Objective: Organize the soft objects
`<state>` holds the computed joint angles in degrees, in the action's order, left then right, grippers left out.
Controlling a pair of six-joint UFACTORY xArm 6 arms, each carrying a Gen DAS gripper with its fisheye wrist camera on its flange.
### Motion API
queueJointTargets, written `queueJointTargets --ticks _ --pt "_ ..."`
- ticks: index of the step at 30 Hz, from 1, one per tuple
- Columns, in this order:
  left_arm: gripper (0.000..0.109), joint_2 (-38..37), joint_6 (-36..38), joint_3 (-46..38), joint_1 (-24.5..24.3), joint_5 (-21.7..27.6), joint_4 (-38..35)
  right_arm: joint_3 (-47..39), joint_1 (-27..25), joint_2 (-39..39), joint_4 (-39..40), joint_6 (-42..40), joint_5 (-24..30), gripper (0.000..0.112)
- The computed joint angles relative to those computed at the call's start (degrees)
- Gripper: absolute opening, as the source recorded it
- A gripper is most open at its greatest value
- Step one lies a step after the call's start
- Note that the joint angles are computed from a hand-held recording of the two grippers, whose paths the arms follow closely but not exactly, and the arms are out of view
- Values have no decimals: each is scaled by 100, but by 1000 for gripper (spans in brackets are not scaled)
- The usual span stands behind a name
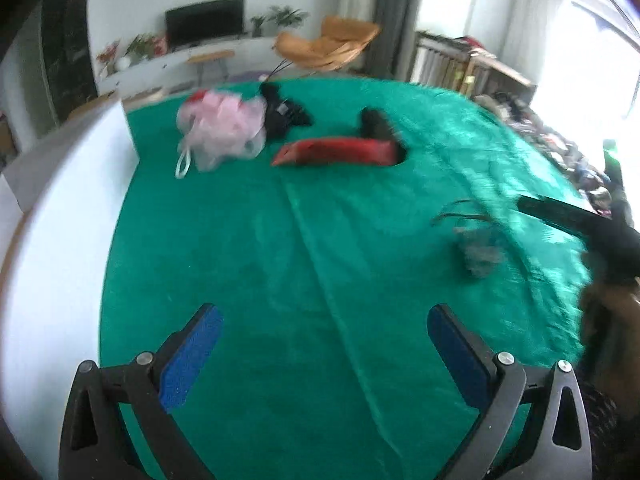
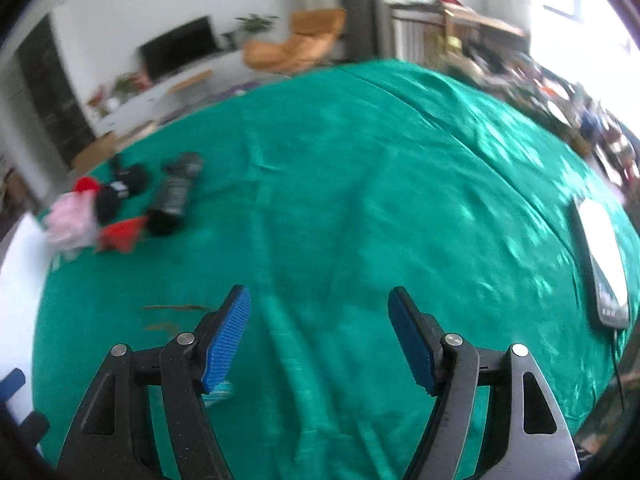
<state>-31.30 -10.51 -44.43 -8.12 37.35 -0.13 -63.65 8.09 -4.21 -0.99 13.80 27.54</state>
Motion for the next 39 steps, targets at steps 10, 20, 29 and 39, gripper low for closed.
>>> queueJointTargets --ticks 10,20,29,39 --pt "102 1337 -544 -322 809 -916 240 -596 -67 663 -640 215 148 74" --pt "103 1554 -1145 -478 632 -681 1306 -530 -152 778 -1151 480 13 77" --pt "103 1546 -1137 -480 635 -674 1299 -559 -152 798 -1061 340 55 82" --pt "103 1552 -1148 -481 633 -680 1305 -559 -153 795 -1057 339 58 83"
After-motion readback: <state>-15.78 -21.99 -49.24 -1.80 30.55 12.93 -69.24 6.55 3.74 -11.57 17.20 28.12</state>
